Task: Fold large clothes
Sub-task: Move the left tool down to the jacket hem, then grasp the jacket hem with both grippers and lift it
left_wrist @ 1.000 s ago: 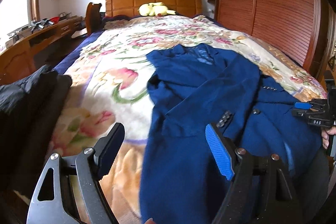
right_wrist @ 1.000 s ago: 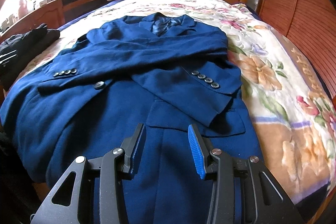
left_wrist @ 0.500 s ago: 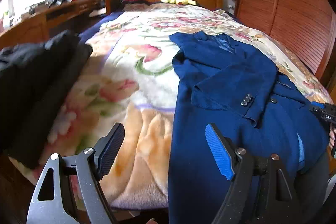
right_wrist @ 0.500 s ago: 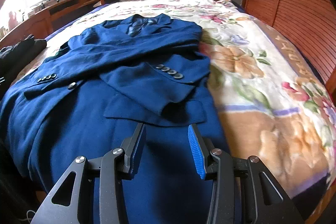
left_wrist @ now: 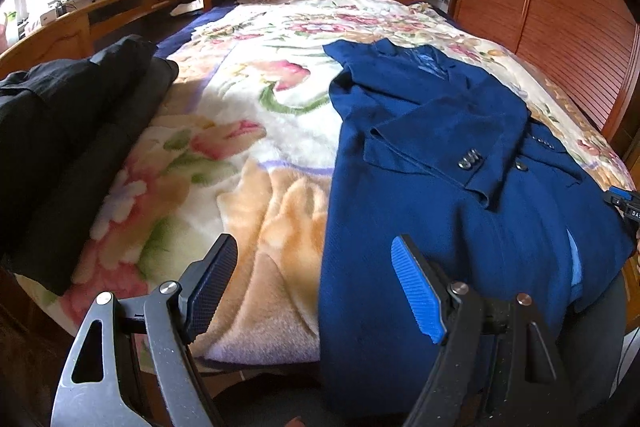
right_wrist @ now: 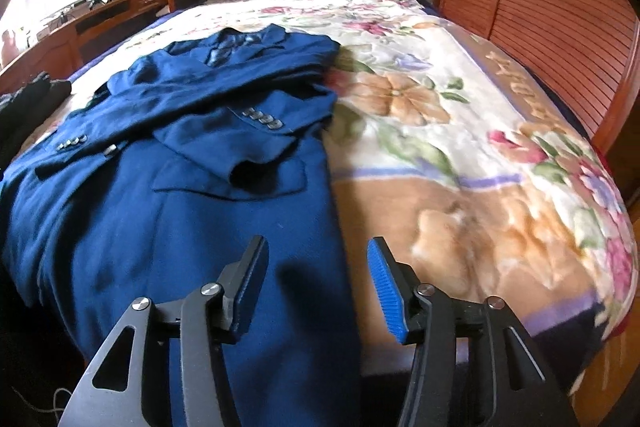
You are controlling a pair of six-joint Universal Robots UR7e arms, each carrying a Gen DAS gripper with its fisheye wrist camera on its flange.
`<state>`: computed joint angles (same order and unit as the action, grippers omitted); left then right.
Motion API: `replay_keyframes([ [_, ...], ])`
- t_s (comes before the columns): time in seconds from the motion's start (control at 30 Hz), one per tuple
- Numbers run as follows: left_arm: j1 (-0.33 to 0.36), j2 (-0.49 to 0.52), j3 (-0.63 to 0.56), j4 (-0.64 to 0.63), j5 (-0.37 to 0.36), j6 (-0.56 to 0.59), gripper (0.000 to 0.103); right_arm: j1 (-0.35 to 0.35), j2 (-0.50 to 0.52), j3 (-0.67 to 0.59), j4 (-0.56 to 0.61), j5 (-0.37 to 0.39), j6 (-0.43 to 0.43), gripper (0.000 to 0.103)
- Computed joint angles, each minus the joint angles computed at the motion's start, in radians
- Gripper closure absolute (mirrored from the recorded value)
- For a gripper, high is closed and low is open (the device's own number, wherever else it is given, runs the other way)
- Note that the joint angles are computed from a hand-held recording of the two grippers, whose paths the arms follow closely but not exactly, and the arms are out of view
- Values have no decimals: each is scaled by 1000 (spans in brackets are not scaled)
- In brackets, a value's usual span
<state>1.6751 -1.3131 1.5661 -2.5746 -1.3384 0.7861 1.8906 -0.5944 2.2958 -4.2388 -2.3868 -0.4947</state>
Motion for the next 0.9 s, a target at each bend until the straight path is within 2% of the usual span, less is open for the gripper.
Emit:
replay_keyframes([
  [0.17,14,-21,12,47,-66,-11,23,-11,-31,53,36,19,36,48],
  [0.4,21,-53,50,65,-85,12,52,-14,-49,92,36,51,44,48],
  [0.53,30,-56,55,64,-62,0,53,-10,-44,96,40,42,34,48],
  [0.63,47,-52,40,97,-71,-29,54,-6,-48,101,56,39,36,48],
  [0.8,53,-62,60,113,-92,-19,71,-9,-65,117,100,61,58,48],
  [0.9,48,-67,73,103,-89,-7,75,-15,-78,126,128,91,70,48],
])
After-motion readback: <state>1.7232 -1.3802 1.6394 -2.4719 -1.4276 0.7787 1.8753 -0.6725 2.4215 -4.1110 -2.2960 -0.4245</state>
